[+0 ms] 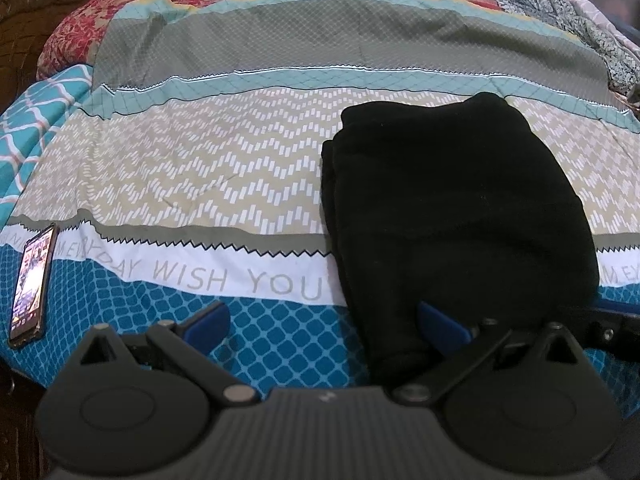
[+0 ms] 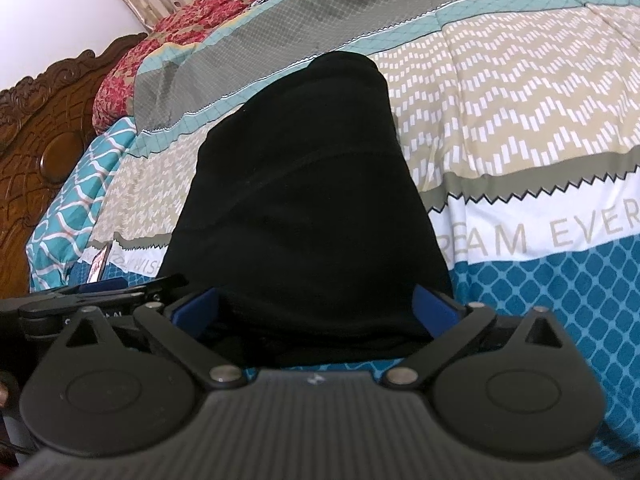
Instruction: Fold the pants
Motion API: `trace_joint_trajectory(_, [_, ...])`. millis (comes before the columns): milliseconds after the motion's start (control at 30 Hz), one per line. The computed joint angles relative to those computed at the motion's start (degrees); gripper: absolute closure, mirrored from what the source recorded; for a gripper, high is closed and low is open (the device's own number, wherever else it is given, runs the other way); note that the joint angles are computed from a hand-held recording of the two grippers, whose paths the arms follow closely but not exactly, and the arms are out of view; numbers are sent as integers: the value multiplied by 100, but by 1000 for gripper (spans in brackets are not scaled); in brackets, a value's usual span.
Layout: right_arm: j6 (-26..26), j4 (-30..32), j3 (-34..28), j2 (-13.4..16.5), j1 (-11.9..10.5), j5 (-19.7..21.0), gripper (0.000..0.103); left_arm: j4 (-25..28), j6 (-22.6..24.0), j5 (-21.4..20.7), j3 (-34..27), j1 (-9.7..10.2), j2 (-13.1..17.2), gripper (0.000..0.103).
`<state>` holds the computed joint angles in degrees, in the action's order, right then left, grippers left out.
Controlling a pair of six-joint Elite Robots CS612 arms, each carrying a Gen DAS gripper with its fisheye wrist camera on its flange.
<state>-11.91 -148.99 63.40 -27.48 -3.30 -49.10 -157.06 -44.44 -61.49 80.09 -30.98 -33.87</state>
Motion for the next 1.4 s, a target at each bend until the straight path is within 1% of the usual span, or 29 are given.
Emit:
trace_joint_trajectory(200, [398,-106,-4,63,-72,318,0,33,68,-43,-24,2,8,0])
trace_joint_trajectory(367, [664,-209,-8,107,-128,558,0,-34,-37,-182,-9,29,6,0])
trace_joint_trajectory(467, [1008,-352,-31,175,-187,819,0,-34,-109,-293,-30,48,19,0])
trace_joint_trajectory(567, [1203,-433,-35,203,-226,974,0,5,-183,-389,-72,65,40,0])
trace_joint_trajectory(733, [1166,-468,-10,178,-214,922,0,3,-285,-577,-104,108,66,0])
trace_joint_trajectory(833, [1261,-495,-34,206,-220,975,0,-104,-345,-704,-78,135,71,0])
trace_joint_trajectory(900, [1322,-499,-49,225,-230,1023,0,-264,-500,-914,-39,185,78,0])
trace_joint_trajectory(1033, [1379,-491,-59,239,-242,1085,0,-601,-952,-1487,52,317,97,0])
trace_joint_trajectory(1067, [1386,-494,-56,237,-241,1087,0,-653,-1003,-1562,65,331,101,0])
trace_joint_trajectory(1233, [1378,-495,-50,233,-235,1062,0,-884,-1001,-1667,128,352,114,0])
trace_joint_trajectory(1400, [1387,-511,-42,225,-223,1010,0,-1303,-1014,-1835,232,396,143,0])
